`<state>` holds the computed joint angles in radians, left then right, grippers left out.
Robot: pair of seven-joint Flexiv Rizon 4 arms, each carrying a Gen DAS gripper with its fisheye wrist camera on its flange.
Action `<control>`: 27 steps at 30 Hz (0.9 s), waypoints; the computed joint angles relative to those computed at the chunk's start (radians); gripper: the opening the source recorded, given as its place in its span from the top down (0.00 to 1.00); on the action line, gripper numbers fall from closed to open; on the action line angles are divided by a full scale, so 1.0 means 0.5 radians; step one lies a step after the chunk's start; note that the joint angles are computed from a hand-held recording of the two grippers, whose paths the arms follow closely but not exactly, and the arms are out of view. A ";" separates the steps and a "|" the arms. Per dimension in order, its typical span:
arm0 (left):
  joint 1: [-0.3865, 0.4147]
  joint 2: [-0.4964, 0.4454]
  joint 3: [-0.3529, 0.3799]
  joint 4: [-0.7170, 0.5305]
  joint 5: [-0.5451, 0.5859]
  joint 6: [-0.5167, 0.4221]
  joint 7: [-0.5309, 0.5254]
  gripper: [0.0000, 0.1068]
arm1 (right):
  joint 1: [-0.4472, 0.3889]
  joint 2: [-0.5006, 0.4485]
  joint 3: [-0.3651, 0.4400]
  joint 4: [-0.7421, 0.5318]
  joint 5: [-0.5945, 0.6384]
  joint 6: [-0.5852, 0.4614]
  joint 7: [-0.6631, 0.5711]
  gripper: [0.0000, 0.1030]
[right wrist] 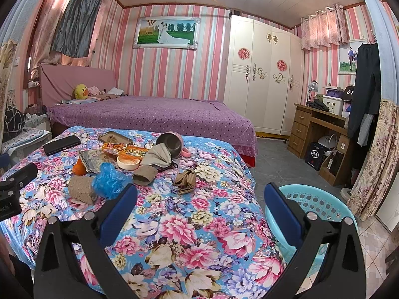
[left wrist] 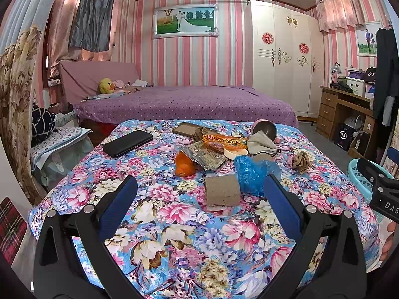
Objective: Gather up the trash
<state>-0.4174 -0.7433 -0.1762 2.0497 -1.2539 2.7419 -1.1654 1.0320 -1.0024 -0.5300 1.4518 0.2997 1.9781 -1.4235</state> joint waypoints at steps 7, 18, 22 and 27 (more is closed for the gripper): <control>0.005 0.001 0.004 0.010 0.008 -0.005 -0.009 0.08 | -0.013 -0.006 0.011 -0.008 -0.002 0.002 -0.007 0.04; 0.004 0.008 0.006 0.022 0.010 -0.008 -0.017 0.08 | -0.019 -0.003 0.016 -0.006 -0.006 0.002 -0.007 0.04; 0.004 0.007 0.008 0.023 0.014 -0.007 -0.019 0.08 | -0.015 -0.005 0.016 0.000 -0.002 0.006 -0.008 0.04; 0.011 -0.013 0.012 0.020 0.019 -0.013 -0.025 0.08 | 0.004 -0.021 -0.004 -0.006 0.016 0.000 0.001 0.04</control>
